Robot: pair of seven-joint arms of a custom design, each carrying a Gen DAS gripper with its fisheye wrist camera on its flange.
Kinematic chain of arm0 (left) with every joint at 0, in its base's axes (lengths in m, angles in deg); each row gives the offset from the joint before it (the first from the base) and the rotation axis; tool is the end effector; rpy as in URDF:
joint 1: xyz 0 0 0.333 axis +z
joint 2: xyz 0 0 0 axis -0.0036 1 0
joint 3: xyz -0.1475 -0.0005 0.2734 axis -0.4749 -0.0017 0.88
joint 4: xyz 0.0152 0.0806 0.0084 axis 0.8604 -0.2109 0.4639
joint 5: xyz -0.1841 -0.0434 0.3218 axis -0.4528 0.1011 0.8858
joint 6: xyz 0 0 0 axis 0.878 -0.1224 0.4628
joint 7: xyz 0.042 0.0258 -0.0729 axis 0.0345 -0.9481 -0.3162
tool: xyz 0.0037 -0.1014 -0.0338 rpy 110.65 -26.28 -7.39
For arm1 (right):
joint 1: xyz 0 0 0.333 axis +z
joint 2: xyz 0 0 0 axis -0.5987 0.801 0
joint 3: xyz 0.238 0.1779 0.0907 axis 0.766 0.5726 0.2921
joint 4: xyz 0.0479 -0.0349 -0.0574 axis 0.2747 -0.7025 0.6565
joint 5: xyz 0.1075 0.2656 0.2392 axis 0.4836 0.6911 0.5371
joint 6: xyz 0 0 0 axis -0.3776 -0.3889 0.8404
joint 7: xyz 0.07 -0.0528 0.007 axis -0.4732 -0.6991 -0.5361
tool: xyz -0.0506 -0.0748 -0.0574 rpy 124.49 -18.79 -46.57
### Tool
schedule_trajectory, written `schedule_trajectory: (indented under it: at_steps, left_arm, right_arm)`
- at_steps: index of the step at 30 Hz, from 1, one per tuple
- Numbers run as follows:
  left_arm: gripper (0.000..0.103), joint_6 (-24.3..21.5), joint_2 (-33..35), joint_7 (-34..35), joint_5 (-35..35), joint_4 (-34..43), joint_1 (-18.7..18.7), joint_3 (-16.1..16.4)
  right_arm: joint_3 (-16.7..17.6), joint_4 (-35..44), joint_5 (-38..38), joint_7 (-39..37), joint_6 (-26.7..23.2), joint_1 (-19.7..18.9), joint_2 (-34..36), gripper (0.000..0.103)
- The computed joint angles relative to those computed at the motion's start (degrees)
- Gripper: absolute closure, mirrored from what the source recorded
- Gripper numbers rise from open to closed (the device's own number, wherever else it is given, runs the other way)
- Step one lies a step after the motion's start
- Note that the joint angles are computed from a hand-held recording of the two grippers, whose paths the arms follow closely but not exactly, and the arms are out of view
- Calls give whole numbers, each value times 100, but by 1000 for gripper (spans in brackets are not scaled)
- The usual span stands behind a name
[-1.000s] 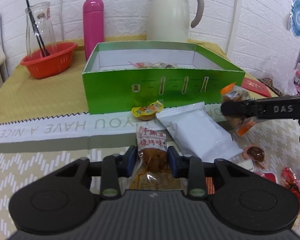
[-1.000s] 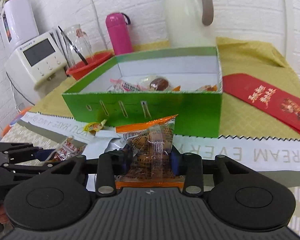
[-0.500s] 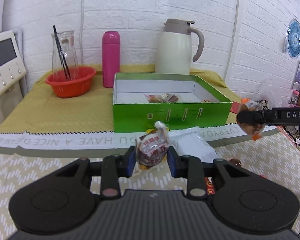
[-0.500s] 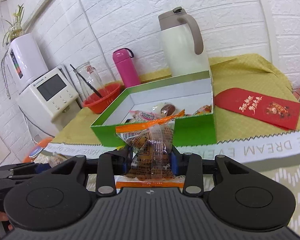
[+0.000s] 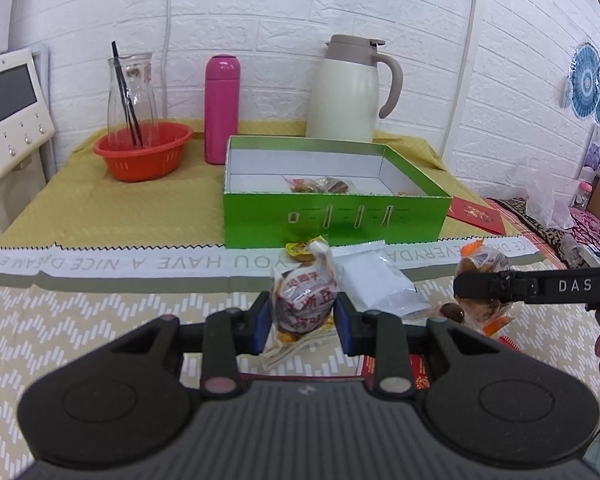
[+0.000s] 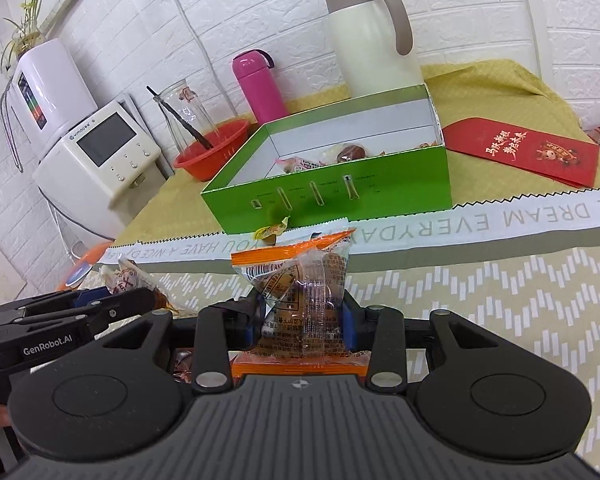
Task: Organize snacks
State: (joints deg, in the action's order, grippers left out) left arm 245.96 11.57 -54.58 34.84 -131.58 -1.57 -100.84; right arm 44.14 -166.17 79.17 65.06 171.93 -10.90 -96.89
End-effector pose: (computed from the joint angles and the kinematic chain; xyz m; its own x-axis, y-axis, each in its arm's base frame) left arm 0.4046 -0.2617 0.5214 -0.2490 -0.9618 0.1141 -0.5483 0.0428 -0.8352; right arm 0.4108 0.1594 0.5362 0.2080 -0.8908 -0.4041 -0.6903 0.1590 -0.7058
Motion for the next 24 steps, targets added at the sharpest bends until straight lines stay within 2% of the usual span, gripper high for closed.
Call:
schedule_trajectory:
  at_steps: [5,9,11,14,15,17,19,21,22,24]
  left_arm:
    - [72,-115,388,-54,157,498,105,-35]
    - [72,-445,1016,-492,941,1431,249,-156]
    - [72,-648,1498,-575,1170,2086,148,-94]
    - [72,-1017,2234,-1106,2047,3114,-118,65]
    - [72,-1059,2449,-965,1956,3353,-193,115]
    - [72,-1171,2908,-739,1893,3835,-366,240]
    - [72,-1294,3266,-393,1723,4170,-494,327]
    - [72,-1171,3467,-326,1586,4284,-582,465]
    - [72,-1060,3496,-588,1793,4304,-722,676]
    - [72,-937,3554,-420,1582,4304,-753,754]
  right_arm:
    - [-147,340,149,-55,117,84,268,37]
    - [-297,913,415,-195,262,115,722,37]
    - [-309,1242,523,-270,417,67,1011,37]
    - [-491,1785,1110,-814,723,243,1514,37]
    - [-631,2021,1609,-1285,827,415,1714,37]
    - [-673,2425,2264,-1893,896,461,2086,37]
    - [-571,2706,2411,-2013,907,322,2403,37]
    - [-420,2906,2725,-2309,889,149,2603,37]
    - [-359,2944,2701,-2321,883,72,2658,36]
    - [-361,2878,1969,-1720,948,11,2736,36]
